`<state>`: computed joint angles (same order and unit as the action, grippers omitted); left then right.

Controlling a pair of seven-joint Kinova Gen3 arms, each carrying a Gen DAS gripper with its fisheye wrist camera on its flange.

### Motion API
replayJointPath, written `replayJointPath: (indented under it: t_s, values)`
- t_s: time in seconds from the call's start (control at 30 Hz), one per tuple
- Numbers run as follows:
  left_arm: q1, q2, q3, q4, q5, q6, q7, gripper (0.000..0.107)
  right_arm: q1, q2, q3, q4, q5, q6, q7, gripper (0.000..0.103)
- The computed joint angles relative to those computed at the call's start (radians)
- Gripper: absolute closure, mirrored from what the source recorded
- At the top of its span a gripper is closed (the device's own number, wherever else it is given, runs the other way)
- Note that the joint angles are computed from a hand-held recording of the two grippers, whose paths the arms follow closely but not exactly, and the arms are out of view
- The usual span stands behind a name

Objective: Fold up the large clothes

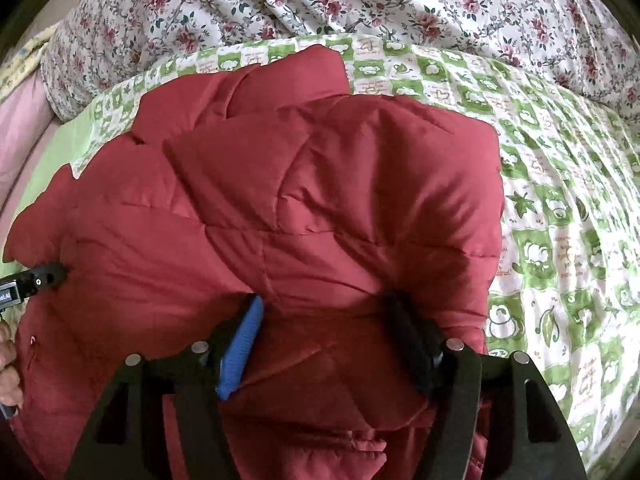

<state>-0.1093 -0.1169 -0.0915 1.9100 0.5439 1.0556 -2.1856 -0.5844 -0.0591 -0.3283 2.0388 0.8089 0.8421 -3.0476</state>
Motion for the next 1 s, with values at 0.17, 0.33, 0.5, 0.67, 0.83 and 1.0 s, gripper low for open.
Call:
replayJointPath:
  t_s: [0.17,0.33,0.5,0.67,0.83,1.0]
  values:
    - [-0.007,0.012,-0.004,-0.02,0.003,0.029,0.008,0.068,0.004,0.0,0.005,-0.013,-0.03,0.006,0.028,0.035]
    - [-0.023,-0.018,-0.028,-0.041,0.016,0.093,0.026,0.065,-0.01,-0.039,-0.028,-0.031,-0.048,0.053,-0.003,0.035]
    - [-0.069,-0.063,-0.094,-0.031,0.062,0.164,-0.008,0.062,-0.026,-0.122,-0.108,-0.017,-0.043,0.085,-0.06,0.035]
    - [-0.122,-0.099,-0.158,-0.015,0.07,0.218,-0.041,0.061,-0.013,-0.177,-0.195,-0.009,-0.052,0.089,-0.104,0.035]
    - [-0.188,-0.103,-0.223,-0.011,0.07,0.256,-0.069,0.061,0.005,-0.208,-0.292,-0.008,-0.053,0.091,-0.139,0.033]
    - [-0.263,-0.076,-0.274,-0.019,0.079,0.287,-0.107,0.061,0.008,-0.205,-0.339,-0.02,-0.06,0.104,-0.155,0.031]
